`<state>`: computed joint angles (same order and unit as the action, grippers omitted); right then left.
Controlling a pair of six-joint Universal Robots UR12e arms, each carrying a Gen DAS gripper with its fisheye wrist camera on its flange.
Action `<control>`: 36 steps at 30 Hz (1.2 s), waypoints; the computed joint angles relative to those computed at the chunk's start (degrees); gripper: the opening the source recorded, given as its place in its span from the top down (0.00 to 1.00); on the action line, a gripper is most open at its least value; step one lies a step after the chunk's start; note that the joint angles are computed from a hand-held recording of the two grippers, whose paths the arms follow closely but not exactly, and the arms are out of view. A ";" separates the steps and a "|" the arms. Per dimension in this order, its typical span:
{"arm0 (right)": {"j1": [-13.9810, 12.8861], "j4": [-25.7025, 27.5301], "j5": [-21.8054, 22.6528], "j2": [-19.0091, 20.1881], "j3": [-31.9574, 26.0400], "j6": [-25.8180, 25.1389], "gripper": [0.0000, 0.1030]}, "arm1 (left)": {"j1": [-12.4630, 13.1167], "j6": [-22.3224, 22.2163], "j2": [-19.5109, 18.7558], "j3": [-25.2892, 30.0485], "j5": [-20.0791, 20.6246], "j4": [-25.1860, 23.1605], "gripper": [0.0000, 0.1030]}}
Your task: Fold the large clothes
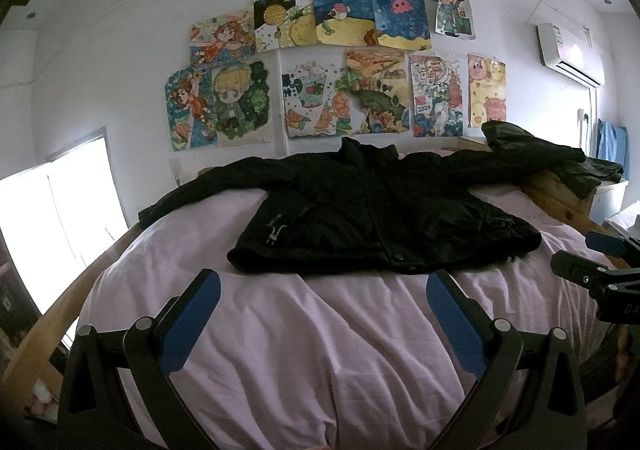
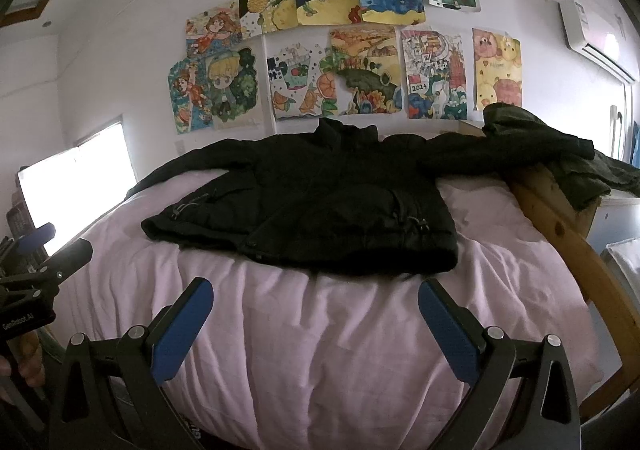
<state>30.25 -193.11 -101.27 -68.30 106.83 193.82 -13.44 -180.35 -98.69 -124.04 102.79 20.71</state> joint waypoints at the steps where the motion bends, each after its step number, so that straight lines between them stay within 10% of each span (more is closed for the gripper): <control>1: -0.01 0.07 0.01 -0.01 -0.02 0.05 0.00 | 0.00 0.00 0.00 0.00 0.00 0.00 0.02; 36: -0.35 1.14 0.60 -0.26 -0.39 0.95 0.00 | -0.02 0.12 -0.05 0.01 0.08 0.14 0.02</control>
